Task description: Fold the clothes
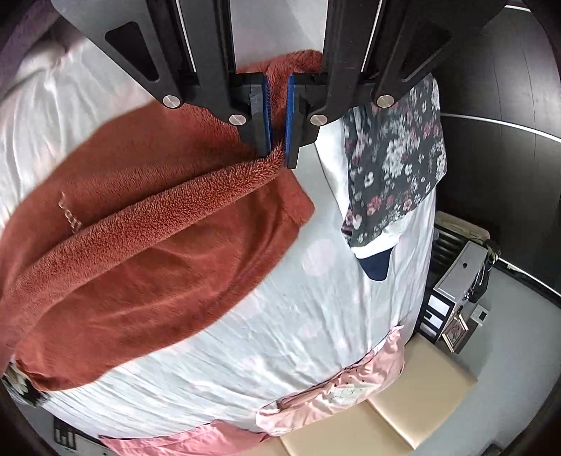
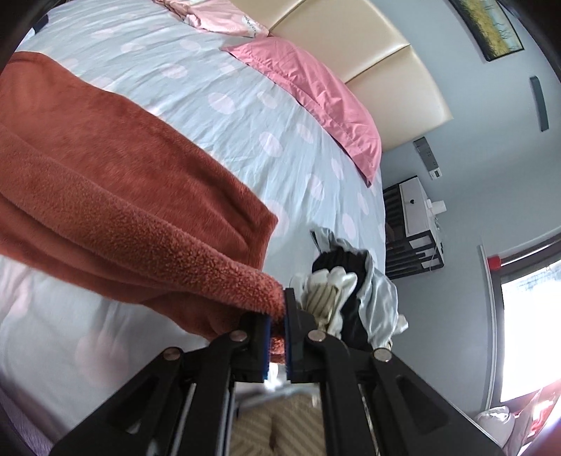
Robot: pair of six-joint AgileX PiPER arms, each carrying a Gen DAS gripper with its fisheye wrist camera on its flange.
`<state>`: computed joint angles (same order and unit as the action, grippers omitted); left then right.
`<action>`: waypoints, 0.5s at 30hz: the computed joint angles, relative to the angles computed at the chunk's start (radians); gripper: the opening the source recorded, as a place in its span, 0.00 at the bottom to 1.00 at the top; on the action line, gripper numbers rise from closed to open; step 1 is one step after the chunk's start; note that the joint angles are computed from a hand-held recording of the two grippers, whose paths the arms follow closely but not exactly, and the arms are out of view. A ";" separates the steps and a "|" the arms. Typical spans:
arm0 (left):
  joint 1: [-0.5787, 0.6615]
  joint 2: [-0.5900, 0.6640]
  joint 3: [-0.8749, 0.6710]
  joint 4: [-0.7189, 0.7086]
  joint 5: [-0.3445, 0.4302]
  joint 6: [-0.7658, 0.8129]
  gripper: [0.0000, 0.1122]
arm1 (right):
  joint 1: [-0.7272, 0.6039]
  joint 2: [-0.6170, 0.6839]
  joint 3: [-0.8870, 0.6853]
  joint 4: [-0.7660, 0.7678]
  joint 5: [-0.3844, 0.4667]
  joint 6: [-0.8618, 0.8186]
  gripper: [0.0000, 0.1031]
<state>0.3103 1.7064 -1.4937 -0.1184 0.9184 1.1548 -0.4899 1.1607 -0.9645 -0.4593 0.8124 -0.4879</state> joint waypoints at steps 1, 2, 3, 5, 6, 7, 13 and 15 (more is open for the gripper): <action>-0.025 0.028 -0.027 0.027 -0.005 -0.040 0.06 | 0.016 0.034 -0.012 -0.025 -0.009 0.034 0.05; -0.048 0.059 -0.059 0.052 -0.007 -0.083 0.06 | 0.030 0.072 -0.027 -0.051 -0.017 0.069 0.05; -0.069 0.089 -0.091 0.074 -0.007 -0.123 0.06 | 0.041 0.118 -0.048 -0.078 -0.025 0.105 0.05; -0.106 0.156 -0.168 0.116 0.006 -0.202 0.06 | 0.056 0.217 -0.100 -0.123 -0.034 0.167 0.05; -0.122 0.195 -0.213 0.136 0.020 -0.242 0.06 | 0.057 0.266 -0.130 -0.132 -0.035 0.186 0.05; -0.138 0.235 -0.262 0.155 0.036 -0.279 0.06 | 0.057 0.314 -0.163 -0.140 -0.034 0.203 0.05; -0.231 0.459 -0.496 0.279 0.108 -0.464 0.06 | 0.073 0.571 -0.334 -0.170 -0.047 0.290 0.05; -0.249 0.519 -0.559 0.306 0.122 -0.511 0.06 | 0.081 0.648 -0.384 -0.189 -0.056 0.326 0.05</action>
